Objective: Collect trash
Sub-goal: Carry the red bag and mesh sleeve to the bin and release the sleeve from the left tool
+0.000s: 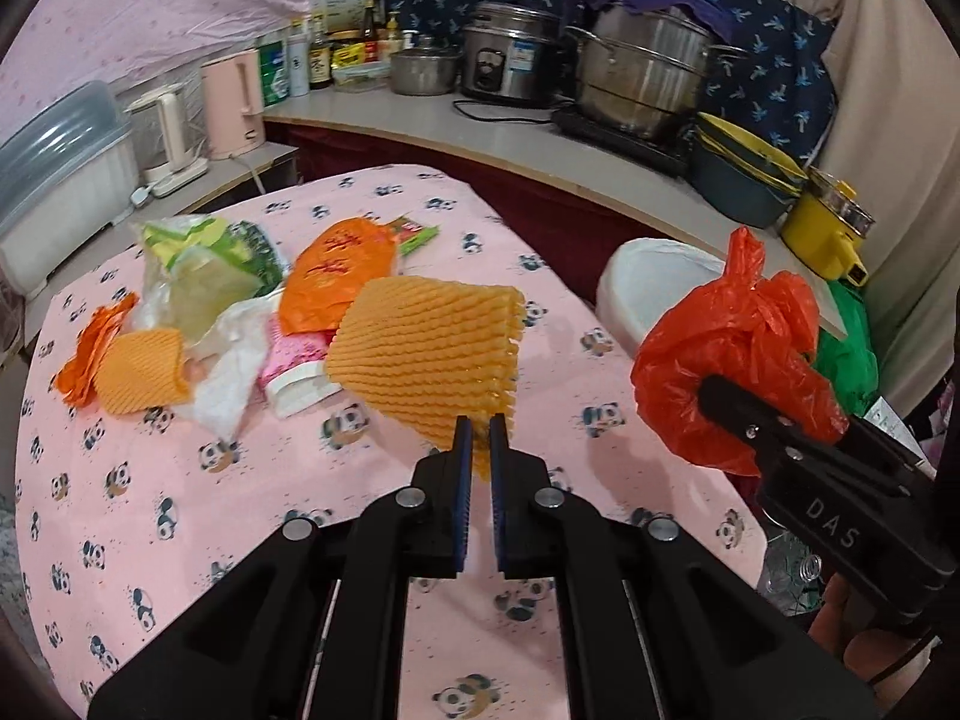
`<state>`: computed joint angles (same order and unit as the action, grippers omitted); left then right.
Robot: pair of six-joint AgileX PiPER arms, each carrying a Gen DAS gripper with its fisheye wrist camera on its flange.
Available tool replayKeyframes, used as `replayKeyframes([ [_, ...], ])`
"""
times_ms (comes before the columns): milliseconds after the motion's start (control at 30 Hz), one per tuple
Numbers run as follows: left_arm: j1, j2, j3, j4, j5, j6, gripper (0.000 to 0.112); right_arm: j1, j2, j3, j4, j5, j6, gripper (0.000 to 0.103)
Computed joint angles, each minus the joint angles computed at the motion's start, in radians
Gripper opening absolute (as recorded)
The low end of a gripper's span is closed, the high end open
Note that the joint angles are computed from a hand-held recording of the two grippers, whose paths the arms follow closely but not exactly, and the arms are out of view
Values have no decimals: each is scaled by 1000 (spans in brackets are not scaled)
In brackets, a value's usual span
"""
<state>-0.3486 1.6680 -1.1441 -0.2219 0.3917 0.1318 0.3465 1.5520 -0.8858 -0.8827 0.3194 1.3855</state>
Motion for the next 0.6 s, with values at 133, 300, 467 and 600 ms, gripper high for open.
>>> replayKeyframes([
  [133, -106, 65, -111, 46, 38, -53, 5, -108, -70, 85, -32, -35, 22, 50],
  [300, -212, 190, -303, -3, 109, -9, 5, -250, -125, 159, -41, -81, 9, 50],
  [467, -271, 328, -510, -71, 181, 66, 6, -388, -167, 228, -64, -124, 15, 50],
  [600, -286, 453, -708, -151, 270, 128, 6, -480, -165, 244, -32, -158, -32, 50],
])
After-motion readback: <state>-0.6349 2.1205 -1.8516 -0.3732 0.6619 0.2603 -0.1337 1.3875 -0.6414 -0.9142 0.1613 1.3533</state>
